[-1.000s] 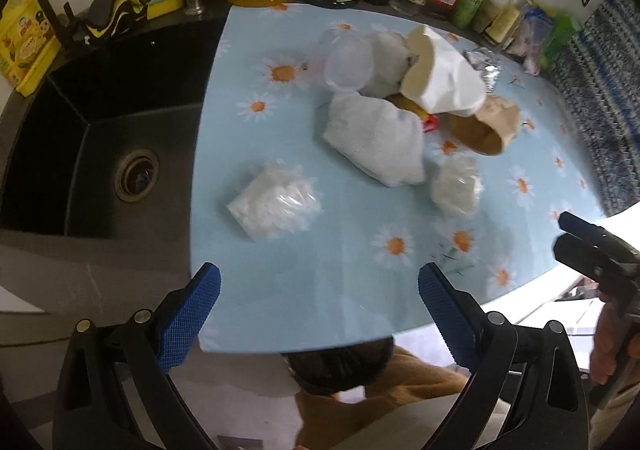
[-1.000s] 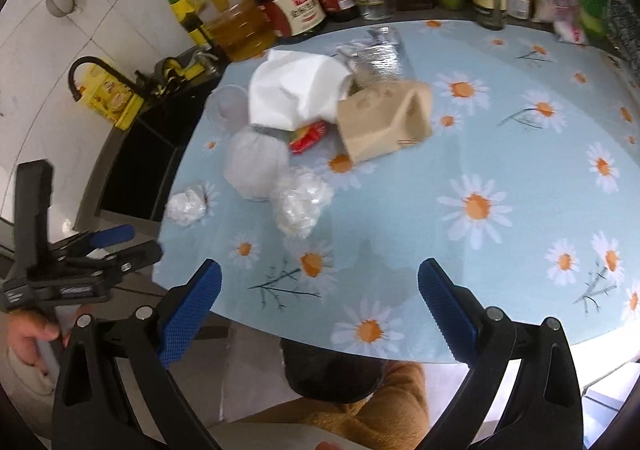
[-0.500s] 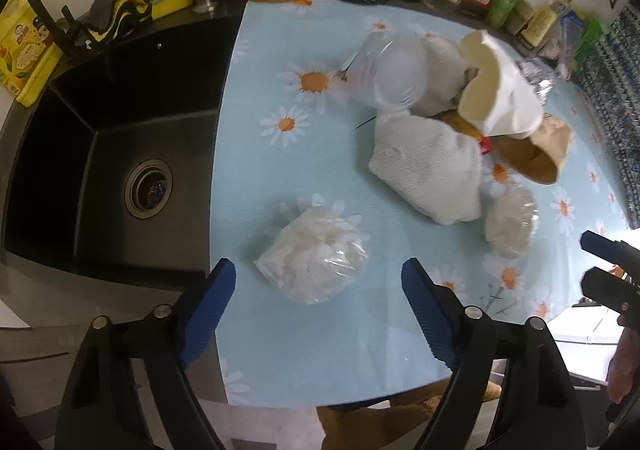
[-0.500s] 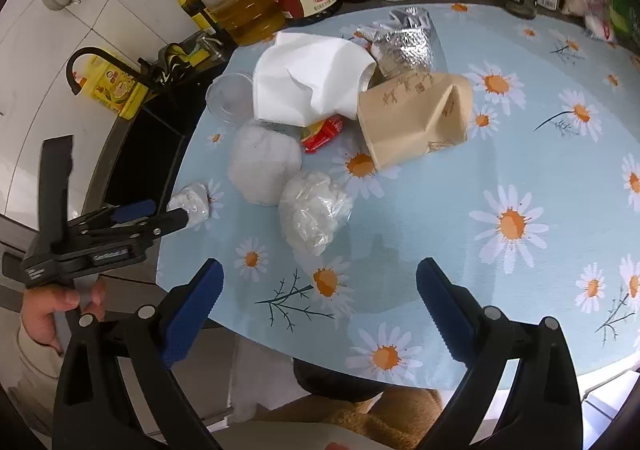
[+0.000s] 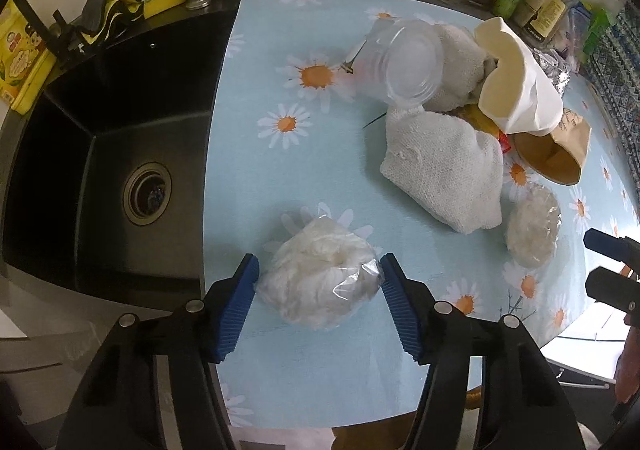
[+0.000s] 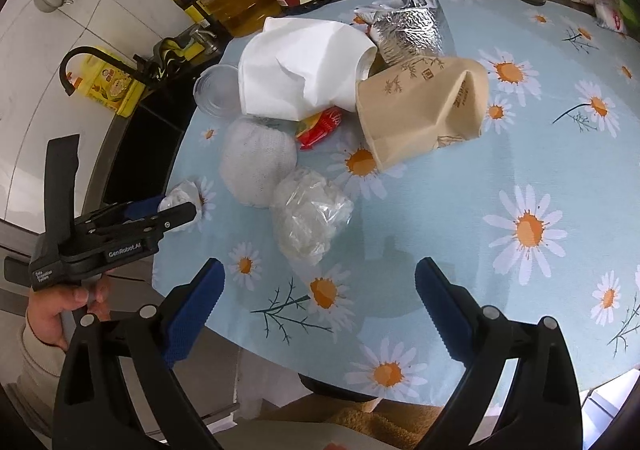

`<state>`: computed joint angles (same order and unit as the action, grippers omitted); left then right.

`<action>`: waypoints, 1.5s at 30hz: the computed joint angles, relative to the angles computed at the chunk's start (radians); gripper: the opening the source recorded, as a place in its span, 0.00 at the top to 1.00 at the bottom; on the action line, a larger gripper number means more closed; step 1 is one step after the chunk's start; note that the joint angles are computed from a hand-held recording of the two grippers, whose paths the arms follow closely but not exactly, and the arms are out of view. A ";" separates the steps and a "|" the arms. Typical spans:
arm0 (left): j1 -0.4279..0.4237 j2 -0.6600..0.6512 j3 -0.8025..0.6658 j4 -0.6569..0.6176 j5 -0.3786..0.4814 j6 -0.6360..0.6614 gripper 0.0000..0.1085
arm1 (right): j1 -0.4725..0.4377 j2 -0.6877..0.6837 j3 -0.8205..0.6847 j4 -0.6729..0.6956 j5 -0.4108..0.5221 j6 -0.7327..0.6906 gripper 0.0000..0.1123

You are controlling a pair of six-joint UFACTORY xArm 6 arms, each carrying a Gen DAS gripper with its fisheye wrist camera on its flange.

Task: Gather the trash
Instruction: 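Carry the plastic bag and tissue in both tools down over the black bin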

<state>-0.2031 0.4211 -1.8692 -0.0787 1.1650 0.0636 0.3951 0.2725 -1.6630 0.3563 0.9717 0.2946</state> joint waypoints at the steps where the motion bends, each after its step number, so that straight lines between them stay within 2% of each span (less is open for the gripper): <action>1: 0.002 0.000 0.000 -0.004 0.000 0.001 0.46 | 0.000 0.005 -0.005 0.002 0.000 0.000 0.15; 8: 0.021 -0.065 0.074 -0.041 -0.038 0.000 0.48 | 0.008 0.048 -0.052 -0.007 0.019 -0.003 0.15; 17: 0.027 -0.169 0.198 -0.088 -0.085 -0.028 0.48 | 0.016 0.110 -0.112 -0.031 0.029 -0.022 0.26; 21: 0.029 -0.218 0.257 -0.103 -0.101 -0.043 0.48 | 0.008 0.151 -0.149 0.005 0.051 -0.022 0.33; 31: 0.013 -0.318 0.376 -0.129 -0.132 -0.044 0.48 | 0.005 0.198 -0.203 0.009 0.040 -0.037 0.37; 36: 0.002 -0.358 0.421 -0.142 -0.152 -0.053 0.48 | -0.001 0.214 -0.223 0.017 0.044 -0.058 0.53; 45: 0.000 -0.418 0.490 -0.181 -0.160 -0.048 0.48 | 0.015 0.176 -0.180 -0.007 0.013 -0.052 0.55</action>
<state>-0.2031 0.0034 -1.3797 -0.2598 1.0047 0.0158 0.4103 0.4485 -1.8429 0.3490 0.9842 0.2422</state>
